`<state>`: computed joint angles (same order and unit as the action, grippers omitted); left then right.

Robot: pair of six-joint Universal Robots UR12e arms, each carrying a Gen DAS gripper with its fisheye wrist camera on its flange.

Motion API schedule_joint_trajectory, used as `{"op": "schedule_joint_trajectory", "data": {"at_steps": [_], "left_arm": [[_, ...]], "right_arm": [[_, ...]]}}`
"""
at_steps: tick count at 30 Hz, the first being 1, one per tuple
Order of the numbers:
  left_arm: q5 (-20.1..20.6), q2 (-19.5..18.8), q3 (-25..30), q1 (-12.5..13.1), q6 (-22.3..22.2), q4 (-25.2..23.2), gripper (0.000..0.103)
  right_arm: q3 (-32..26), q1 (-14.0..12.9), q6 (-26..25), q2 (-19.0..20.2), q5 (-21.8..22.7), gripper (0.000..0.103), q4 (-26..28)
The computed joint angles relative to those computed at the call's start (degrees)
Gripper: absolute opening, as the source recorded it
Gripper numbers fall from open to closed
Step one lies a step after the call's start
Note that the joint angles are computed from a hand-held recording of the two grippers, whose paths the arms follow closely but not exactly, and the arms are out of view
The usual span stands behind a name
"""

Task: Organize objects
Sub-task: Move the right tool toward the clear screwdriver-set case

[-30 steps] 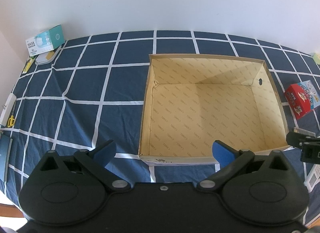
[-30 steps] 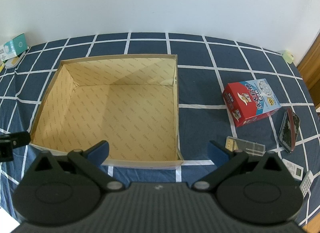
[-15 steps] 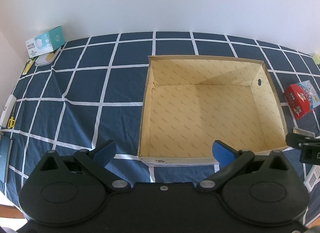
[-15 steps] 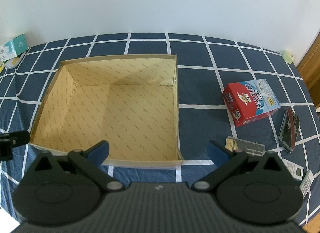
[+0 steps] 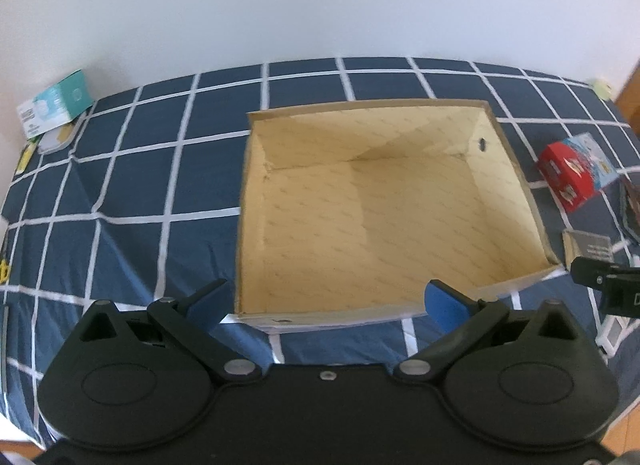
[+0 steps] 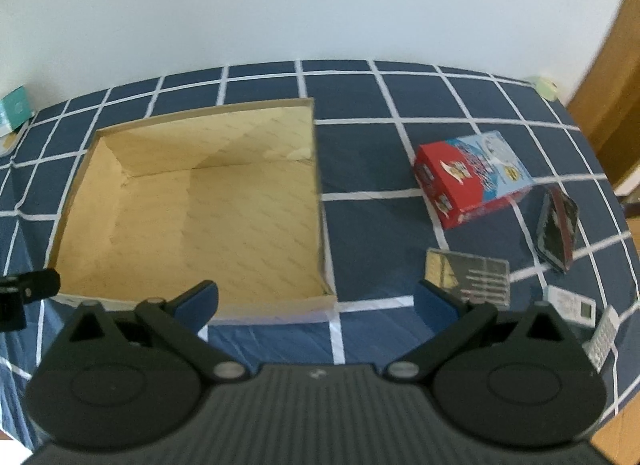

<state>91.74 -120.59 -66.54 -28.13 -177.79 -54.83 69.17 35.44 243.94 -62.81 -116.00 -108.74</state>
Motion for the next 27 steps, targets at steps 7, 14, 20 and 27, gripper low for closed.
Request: {"op": "schedule_joint_trajectory", "data": {"at_steps": [7, 14, 20, 27], "left_arm": [[-2.9, -0.5, 0.2, -0.6, 3.4, 0.1, 0.103], [-5.4, -1.3, 1.1, -2.0, 6.4, -0.1, 0.103], [-7.2, -2.5, 2.8, -3.6, 7.7, -0.9, 0.103], [-6.4, -4.9, 6.7, -6.3, 6.7, -2.8, 0.103]], "right_arm": [[2.3, 1.0, 7.7, -1.7, -1.7, 0.103, 4.0], [5.1, 1.5, 12.5, -4.1, -2.7, 0.103, 6.0], [9.5, 1.1, 15.4, -7.2, -1.6, 0.103, 5.0], [16.6, -0.7, 17.2, -12.3, -1.9, 0.103, 1.2]]}}
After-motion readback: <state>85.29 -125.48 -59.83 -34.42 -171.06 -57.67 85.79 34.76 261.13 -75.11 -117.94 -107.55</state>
